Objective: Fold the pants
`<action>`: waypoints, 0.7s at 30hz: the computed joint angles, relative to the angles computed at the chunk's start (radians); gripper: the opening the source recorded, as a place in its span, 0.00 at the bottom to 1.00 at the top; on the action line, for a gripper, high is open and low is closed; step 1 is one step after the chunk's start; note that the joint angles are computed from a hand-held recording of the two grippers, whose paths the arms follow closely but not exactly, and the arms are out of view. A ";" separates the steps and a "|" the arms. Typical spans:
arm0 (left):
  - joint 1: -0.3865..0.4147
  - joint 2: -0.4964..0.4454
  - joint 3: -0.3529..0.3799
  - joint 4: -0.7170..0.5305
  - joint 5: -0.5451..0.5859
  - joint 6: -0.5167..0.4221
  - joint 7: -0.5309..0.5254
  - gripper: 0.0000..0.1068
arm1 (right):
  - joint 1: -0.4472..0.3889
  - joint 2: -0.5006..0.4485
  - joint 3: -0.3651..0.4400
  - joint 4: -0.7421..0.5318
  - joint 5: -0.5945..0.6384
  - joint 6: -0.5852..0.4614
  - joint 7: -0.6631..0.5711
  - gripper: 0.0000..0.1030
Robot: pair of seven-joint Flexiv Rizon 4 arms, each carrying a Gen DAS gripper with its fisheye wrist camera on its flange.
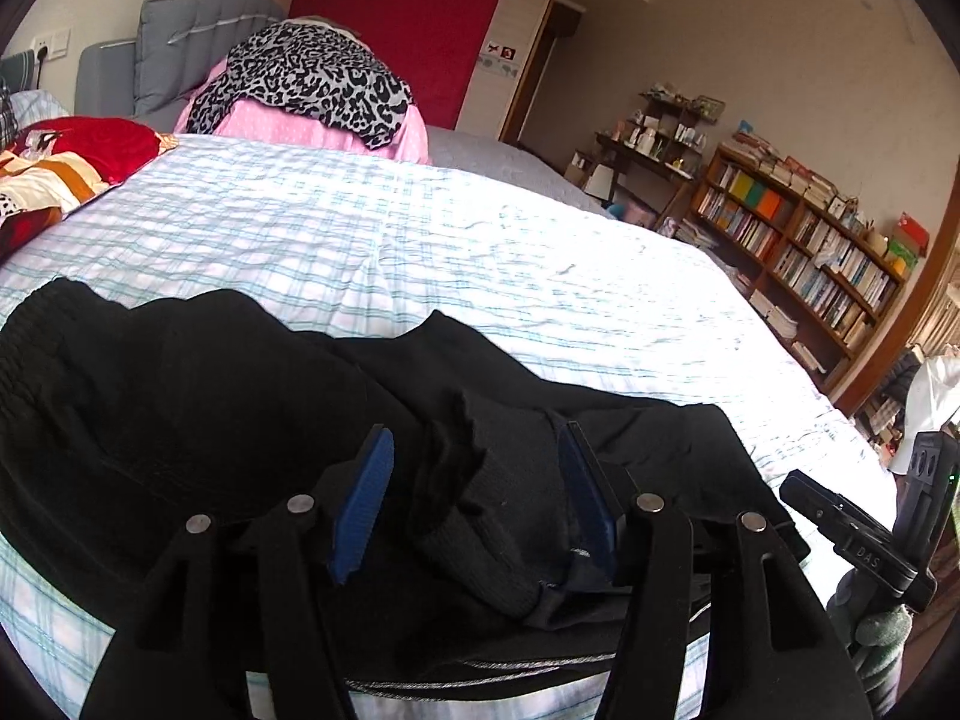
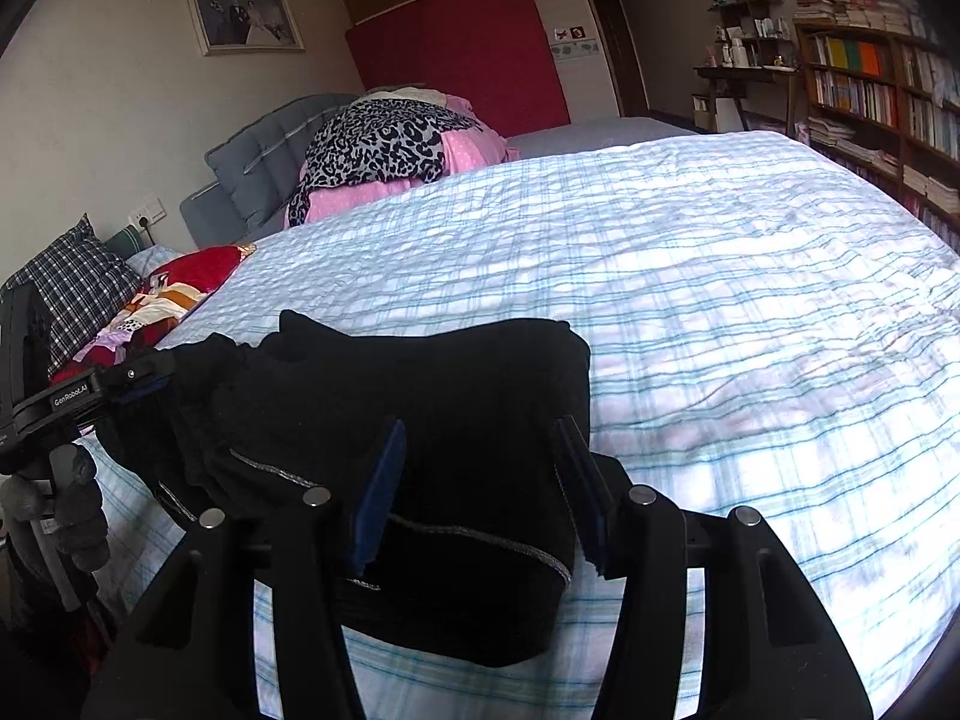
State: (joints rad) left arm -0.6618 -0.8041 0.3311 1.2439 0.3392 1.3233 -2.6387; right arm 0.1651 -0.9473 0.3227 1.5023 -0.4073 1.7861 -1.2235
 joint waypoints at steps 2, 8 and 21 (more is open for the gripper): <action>0.026 -0.024 -0.045 -0.041 -0.017 0.002 0.047 0.54 | -0.032 -0.021 0.057 -0.024 -0.032 -0.037 -0.018 0.51; 0.096 -0.145 -0.191 -0.197 -0.127 -0.051 0.260 0.54 | -0.032 -0.038 0.083 -0.036 -0.003 -0.097 -0.076 0.51; 0.052 -0.190 -0.126 -0.182 -0.175 -0.092 0.312 0.50 | -0.107 -0.065 0.232 -0.074 0.080 -0.265 -0.273 0.51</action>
